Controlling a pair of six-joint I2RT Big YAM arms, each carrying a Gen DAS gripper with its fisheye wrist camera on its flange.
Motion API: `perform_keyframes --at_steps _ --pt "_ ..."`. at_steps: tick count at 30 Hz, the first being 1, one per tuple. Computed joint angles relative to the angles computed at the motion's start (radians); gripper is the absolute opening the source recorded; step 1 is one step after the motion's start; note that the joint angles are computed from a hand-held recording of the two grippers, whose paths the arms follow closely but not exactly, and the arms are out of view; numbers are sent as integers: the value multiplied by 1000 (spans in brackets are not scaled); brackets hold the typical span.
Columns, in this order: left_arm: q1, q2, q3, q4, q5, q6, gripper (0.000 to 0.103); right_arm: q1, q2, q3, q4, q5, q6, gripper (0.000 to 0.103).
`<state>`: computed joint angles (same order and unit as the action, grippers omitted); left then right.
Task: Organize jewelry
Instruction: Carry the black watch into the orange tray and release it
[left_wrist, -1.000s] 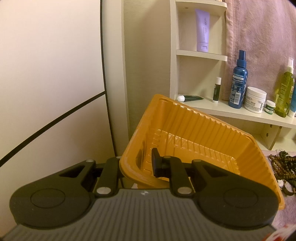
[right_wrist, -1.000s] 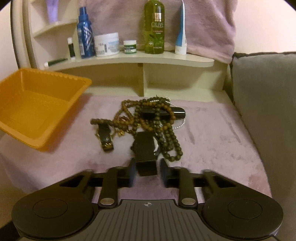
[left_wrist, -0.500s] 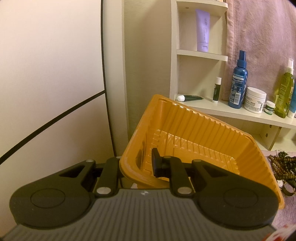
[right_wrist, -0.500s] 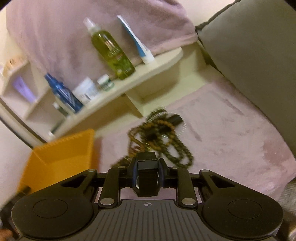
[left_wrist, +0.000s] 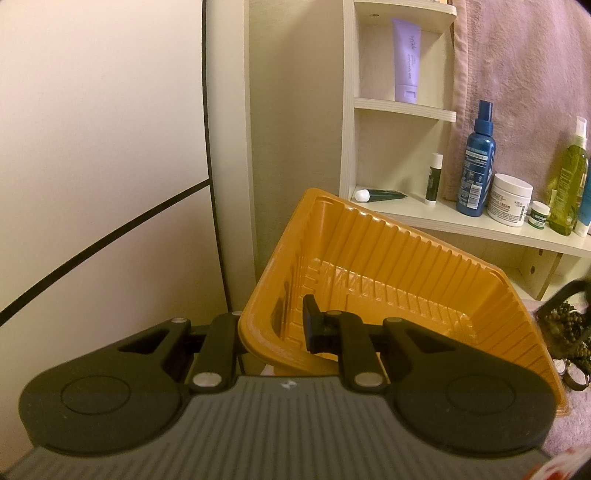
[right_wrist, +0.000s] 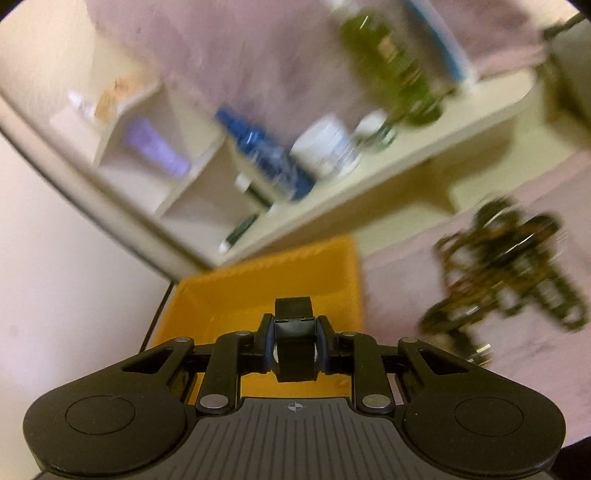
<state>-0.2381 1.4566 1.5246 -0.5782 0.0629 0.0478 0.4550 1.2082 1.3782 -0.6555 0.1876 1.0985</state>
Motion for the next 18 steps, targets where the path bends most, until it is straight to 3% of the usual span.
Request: perform_keyframes --at_steps 9,15,17,18 --pt "-1 4 4 -1 0 -2 15 16 140 58 -16 -114 21 23" --pt "2 9 9 -5 2 -5 15 21 164 99 -78 -127 -73 24" --pt "2 11 10 -8 0 -9 15 29 171 118 -113 -105 -129 31" --pt "2 11 9 -8 0 -10 15 36 170 123 -127 -83 -153 43"
